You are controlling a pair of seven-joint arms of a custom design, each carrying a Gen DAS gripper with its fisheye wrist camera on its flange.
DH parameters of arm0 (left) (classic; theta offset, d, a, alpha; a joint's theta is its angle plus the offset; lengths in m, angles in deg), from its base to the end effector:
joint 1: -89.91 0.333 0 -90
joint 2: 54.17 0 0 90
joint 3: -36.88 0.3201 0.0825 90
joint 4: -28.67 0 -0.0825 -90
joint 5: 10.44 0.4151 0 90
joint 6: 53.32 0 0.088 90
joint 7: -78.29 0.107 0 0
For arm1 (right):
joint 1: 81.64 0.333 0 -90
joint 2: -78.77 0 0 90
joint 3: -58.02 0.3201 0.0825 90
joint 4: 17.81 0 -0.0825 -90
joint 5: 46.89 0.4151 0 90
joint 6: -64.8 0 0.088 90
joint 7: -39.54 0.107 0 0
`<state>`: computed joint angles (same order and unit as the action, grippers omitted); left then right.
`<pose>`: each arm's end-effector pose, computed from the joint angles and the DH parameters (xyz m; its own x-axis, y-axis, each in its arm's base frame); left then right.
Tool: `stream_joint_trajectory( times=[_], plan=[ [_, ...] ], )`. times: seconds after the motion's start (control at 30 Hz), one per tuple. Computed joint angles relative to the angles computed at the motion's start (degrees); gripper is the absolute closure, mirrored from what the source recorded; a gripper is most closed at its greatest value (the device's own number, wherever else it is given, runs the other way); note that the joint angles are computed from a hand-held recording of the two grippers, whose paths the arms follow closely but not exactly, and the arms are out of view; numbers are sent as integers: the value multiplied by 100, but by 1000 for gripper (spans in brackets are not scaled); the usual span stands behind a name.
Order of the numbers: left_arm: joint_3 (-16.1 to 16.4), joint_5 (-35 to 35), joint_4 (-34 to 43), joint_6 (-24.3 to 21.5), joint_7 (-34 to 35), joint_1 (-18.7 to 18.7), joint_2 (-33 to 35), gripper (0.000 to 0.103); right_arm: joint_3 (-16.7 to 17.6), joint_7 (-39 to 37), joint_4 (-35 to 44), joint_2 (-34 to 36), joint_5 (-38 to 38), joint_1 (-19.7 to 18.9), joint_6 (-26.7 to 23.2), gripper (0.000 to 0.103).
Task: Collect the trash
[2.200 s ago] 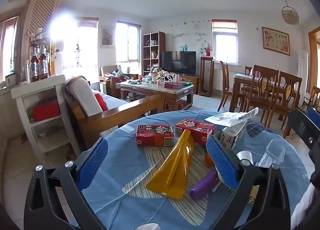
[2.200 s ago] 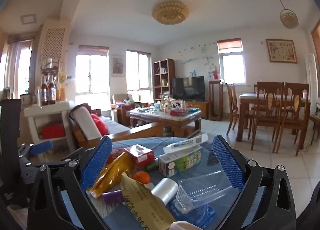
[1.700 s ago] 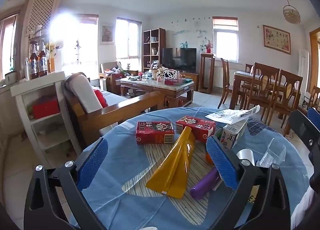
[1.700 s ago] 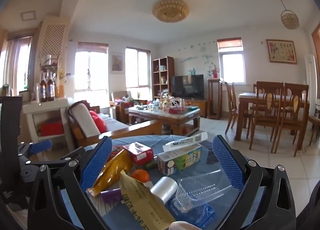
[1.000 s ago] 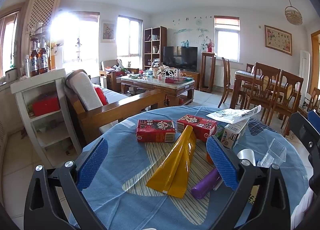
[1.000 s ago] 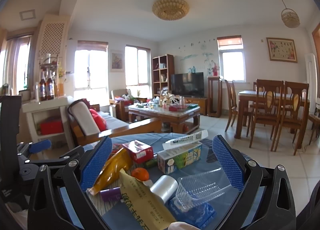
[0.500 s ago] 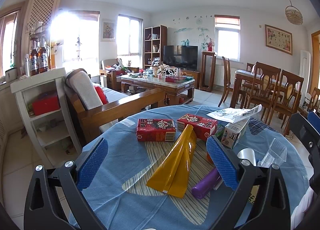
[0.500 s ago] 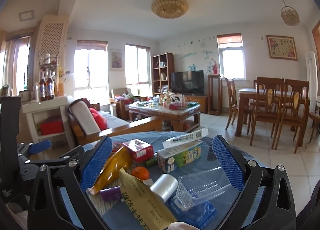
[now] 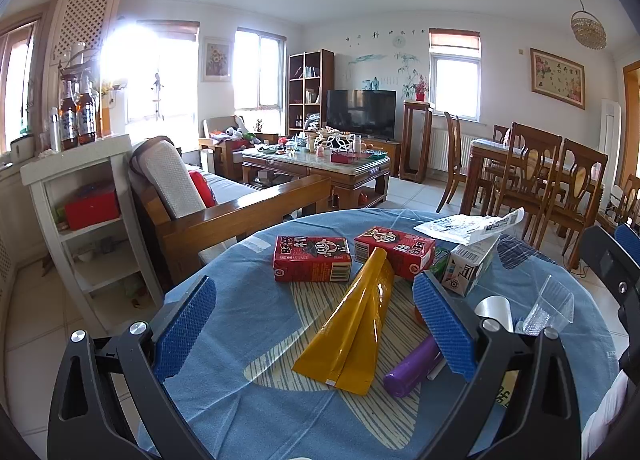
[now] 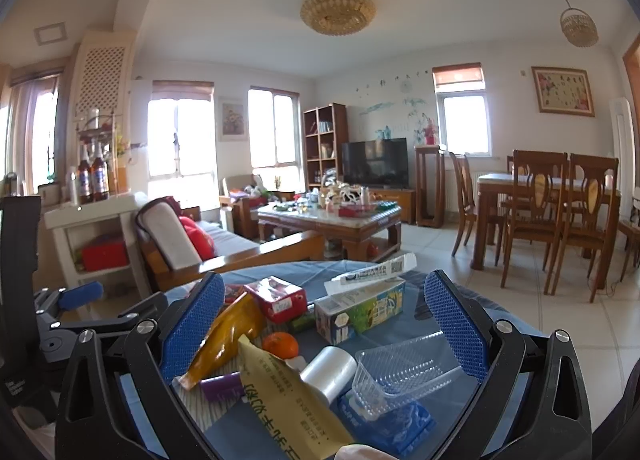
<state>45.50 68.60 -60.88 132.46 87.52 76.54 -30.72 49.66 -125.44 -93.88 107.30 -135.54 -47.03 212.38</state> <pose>0.7006 -0.1731 0.4836 -0.1747 -0.9846 0.0060 -0.3678 0.0596 -0.9280 0.6799 0.3838 0.5176 -0.1332 -0.9875 -0.0848 -0.1715 0.1073 -0.9793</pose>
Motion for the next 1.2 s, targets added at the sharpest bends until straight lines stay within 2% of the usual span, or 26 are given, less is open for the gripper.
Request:
stream_joint_trajectory(
  times=[0.63, 1.2],
  plan=[
    [20, -266, -47, 8, 257, -22, -5, 5, 9, 29, 11, -8, 44, -3, 6, 4],
    [189, -646, -123, 52, 582, -172, -13, 5, 10, 83, -33, -45, 19, -11, 17, 4]
  ],
)
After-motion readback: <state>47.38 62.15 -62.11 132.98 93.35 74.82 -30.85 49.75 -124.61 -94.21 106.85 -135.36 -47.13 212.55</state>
